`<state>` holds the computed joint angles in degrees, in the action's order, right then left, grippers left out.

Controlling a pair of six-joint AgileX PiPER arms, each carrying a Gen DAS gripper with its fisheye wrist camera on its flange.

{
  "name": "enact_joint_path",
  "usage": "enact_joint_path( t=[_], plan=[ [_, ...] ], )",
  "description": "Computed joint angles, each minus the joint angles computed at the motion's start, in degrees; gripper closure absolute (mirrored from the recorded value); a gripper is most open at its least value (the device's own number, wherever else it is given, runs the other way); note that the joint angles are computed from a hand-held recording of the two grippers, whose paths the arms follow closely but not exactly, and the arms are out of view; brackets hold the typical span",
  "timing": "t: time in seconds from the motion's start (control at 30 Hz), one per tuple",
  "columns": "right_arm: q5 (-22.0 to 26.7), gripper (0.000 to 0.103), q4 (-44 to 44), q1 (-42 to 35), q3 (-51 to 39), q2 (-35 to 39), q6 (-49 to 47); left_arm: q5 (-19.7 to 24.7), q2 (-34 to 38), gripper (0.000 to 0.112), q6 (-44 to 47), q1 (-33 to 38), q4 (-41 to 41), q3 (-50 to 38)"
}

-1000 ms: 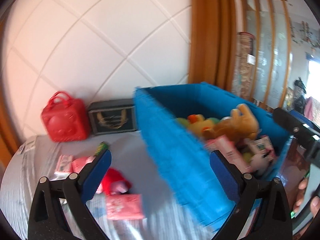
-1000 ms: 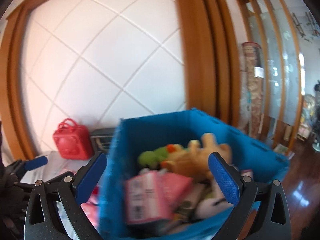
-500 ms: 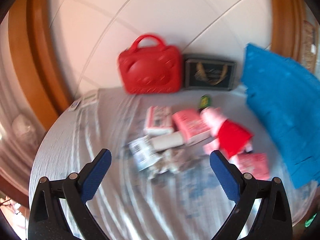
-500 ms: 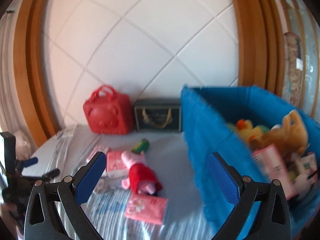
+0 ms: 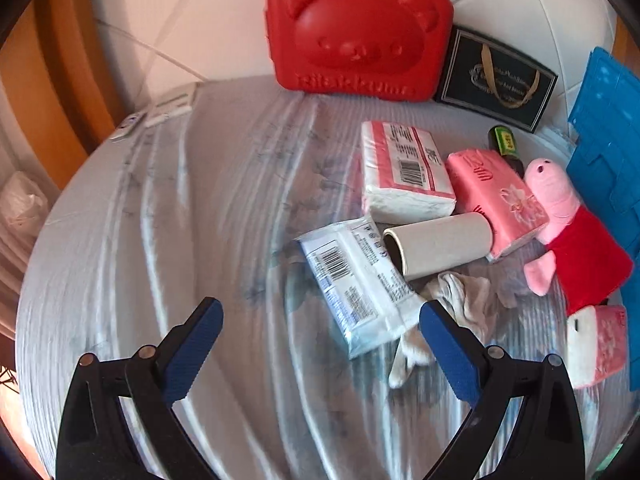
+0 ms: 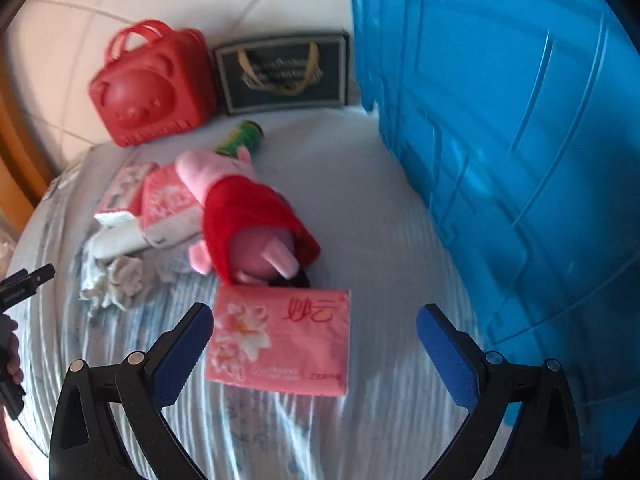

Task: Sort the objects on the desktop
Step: 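Move both tools back over the bed toward the remaining items, then grasp the white wet-wipe pack with the left tool while the right tool grasps the grey cloth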

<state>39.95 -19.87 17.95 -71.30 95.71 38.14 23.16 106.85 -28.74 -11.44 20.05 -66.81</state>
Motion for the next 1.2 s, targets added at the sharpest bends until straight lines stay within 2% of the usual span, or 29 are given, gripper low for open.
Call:
enact_joint_path(
  t=[0.2, 0.27, 0.3, 0.33, 0.43, 0.57, 0.73, 0.77, 0.87, 0.9, 1.03, 1.07, 1.1, 1.13, 1.17, 1.2],
  plan=[
    [1.37, 0.000, 3.70, -3.26, -3.18, 4.19, -2.40, 4.37, 13.31, 0.015, 6.45, -0.32, -4.34, -13.53],
    [1.97, 0.000, 4.39, -3.58, -4.77, 5.45, -3.04, 5.60, 15.77, 0.025, 10.13, 0.45, -7.67, -15.76],
    [1.55, 0.000, 4.71, -3.20, -5.52, 5.99, -3.45, 5.54, 16.35, 0.039, 12.44, 0.98, -9.80, -15.97],
    [1.27, 0.000, 4.86, -2.73, -6.16, 6.41, -3.92, 3.19, 15.63, 0.051, 13.33, 1.53, -10.74, -14.17],
    [-0.29, 0.000, 5.35, 0.12, -9.28, 8.85, -4.74, 0.84, 13.82, 0.066, 13.40, 2.19, -9.61, -11.10],
    [-1.90, 0.000, 9.59, 4.65, -15.38, 13.91, -9.57, -2.02, 8.74, 0.069, 7.92, 3.20, -3.20, -3.84],
    [0.11, 0.000, 16.93, 9.84, -28.65, 25.38, -18.16, -5.24, 1.96, 0.069, 6.29, 5.06, -2.67, 5.15],
    [1.37, 0.003, 18.08, 10.60, -32.12, 28.11, -19.67, -4.93, 1.79, 0.069, 7.30, 5.38, -3.92, 5.22],
    [5.97, 0.027, 19.98, 12.50, -42.50, 35.82, -23.03, -4.96, 1.46, 0.069, 8.93, 6.17, -6.17, 6.01],
    [8.30, 0.031, 20.14, 13.09, -46.62, 38.65, -23.65, -4.94, 1.40, 0.069, 8.87, 6.12, -6.10, 6.22],
    [15.09, 0.034, 19.24, 14.75, -59.96, 47.84, -24.97, -5.52, 0.65, 0.069, 8.45, 5.75, -5.24, 7.34],
    [16.36, 0.045, 19.09, 14.94, -62.46, 49.47, -25.13, -5.71, 0.34, 0.069, 8.50, 5.71, -5.29, 7.55],
    [18.25, 0.064, 18.52, 15.20, -66.11, 51.77, -25.25, -5.73, 0.04, 0.069, 8.60, 5.62, -5.50, 7.65],
    [18.84, 0.068, 16.28, 15.85, -67.46, 52.60, -24.47, -5.79, -0.40, 0.069, 8.83, 5.52, -5.73, 7.89],
    [18.28, 0.079, 15.98, 16.04, -66.88, 52.32, -24.88, -5.86, -0.98, 0.069, 8.02, 5.27, -4.80, 8.17],
    [18.02, 0.081, 17.58, 15.75, -66.55, 51.97, -25.99, -5.85, -1.53, 0.069, 6.64, 4.97, -3.25, 8.39]
  ],
)
